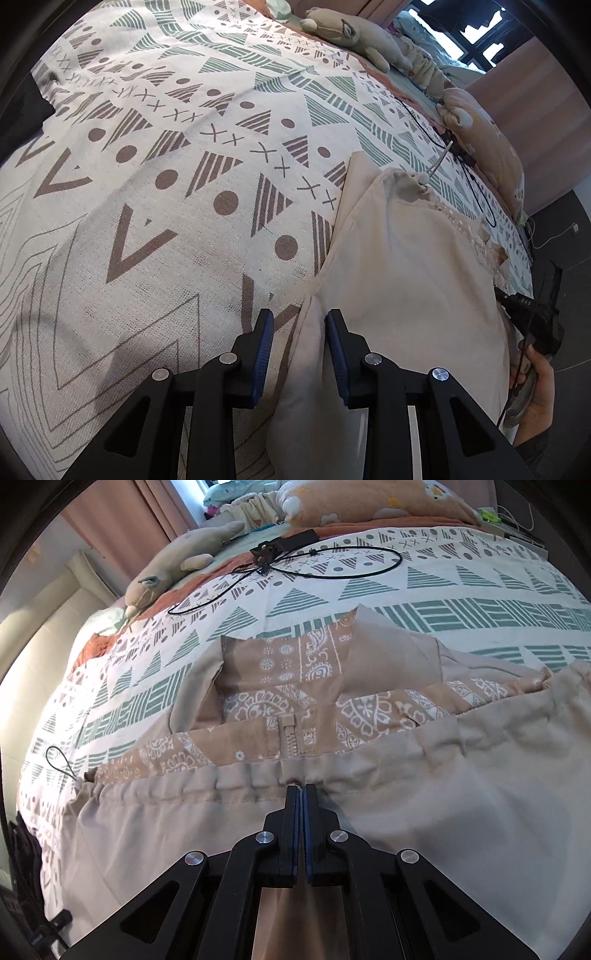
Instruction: Fold large clothes
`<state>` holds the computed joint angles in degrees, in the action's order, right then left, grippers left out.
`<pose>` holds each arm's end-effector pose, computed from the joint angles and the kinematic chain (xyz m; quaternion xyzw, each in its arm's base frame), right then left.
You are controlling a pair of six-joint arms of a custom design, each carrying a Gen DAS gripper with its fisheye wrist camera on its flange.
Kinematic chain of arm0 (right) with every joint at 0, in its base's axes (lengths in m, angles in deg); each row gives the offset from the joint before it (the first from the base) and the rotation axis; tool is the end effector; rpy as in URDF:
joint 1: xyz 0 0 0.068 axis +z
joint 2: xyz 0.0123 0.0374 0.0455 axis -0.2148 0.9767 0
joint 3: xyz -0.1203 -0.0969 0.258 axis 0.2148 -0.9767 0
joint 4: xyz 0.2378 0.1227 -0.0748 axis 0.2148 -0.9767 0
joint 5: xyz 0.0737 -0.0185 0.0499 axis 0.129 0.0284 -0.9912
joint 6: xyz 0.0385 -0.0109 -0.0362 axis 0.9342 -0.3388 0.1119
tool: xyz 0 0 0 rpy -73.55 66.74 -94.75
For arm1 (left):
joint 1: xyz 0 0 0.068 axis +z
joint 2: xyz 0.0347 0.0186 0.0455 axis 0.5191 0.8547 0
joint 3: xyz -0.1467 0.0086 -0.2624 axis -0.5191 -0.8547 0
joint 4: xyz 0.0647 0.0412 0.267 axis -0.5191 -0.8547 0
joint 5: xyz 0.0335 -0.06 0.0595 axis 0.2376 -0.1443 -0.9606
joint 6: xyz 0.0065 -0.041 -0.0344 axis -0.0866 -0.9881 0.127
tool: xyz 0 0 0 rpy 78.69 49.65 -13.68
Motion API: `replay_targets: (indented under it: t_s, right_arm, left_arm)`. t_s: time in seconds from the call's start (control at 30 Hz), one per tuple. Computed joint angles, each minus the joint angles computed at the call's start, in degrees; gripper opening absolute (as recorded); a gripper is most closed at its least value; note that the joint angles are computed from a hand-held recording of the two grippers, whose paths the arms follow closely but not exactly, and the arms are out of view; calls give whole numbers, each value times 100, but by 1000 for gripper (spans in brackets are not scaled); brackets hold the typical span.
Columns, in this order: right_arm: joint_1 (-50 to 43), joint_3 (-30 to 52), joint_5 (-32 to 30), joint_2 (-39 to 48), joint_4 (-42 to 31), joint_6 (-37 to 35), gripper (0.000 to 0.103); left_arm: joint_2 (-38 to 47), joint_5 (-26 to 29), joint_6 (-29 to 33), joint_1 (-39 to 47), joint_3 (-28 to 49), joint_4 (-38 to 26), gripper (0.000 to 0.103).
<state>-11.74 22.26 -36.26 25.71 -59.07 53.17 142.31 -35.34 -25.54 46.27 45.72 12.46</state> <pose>0.3238 0.0063 0.2261 0.2041 0.9308 0.1049 0.2844 0.2585 0.0522 0.2384 -0.0810 0.9512 -0.2073 0.2140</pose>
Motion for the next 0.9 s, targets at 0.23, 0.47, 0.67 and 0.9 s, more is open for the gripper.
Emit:
replay_targets:
  t_s: [0.23, 0.47, 0.67, 0.9]
  right_arm:
    - [-64, 211, -171, 20, -282, -17, 5]
    - [-75, -281, -333, -869, -551, 191, 36]
    - [-25, -638, -324, -1613, -813, 397, 36]
    - [168, -1074, -73, -2731, -1242, 586, 36]
  left_arm:
    - [-82, 264, 33, 266, 151, -504, 37]
    - [-457, 895, 479, 1055, -10, -1196, 63]
    - [-613, 1285, 976, 1724, -187, -1861, 63]
    - [-939, 1462, 1238, 1678, -401, -2218, 63]
